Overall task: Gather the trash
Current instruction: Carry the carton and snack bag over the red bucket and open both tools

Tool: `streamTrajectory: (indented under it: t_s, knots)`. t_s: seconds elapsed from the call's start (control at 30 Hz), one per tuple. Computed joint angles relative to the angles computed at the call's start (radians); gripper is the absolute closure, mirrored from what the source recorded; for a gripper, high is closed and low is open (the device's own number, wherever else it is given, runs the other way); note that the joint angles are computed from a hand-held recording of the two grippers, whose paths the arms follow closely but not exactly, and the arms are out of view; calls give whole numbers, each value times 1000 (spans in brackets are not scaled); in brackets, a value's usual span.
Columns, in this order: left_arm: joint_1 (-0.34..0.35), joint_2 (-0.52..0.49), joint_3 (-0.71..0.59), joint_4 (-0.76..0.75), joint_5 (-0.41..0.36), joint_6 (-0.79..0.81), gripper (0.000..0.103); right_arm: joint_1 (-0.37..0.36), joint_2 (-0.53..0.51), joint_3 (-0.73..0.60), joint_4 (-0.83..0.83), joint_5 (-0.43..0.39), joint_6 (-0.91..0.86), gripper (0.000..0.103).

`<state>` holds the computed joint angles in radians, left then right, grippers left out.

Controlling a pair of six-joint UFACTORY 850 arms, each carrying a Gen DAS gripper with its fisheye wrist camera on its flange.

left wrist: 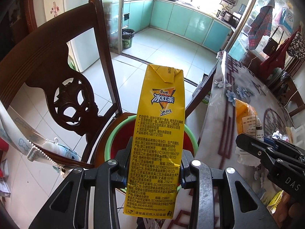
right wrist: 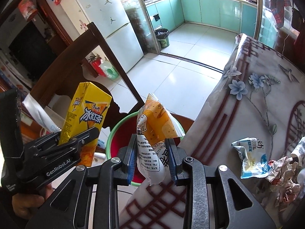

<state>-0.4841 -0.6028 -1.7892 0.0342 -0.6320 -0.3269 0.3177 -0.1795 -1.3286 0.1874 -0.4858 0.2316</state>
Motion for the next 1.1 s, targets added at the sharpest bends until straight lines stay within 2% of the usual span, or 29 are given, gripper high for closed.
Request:
streamTrajectory:
  t_s: [0.87,1.0,1.07,1.1]
  knots:
    - [-1,-42,-51,22,-13,11,68,8,-20,-27,-70,-11,67,74]
    - [-1,-46,-55,21,-17,11,67,7,-20,-29,-68,-11,65,71]
    - [-1,-47,-57,23,-16,11,63,7,-20,-27,-70,-7,66,71]
    - [-2,-46,-55,29,-11,6,57,7,-20,-27,-66,-5,63,71]
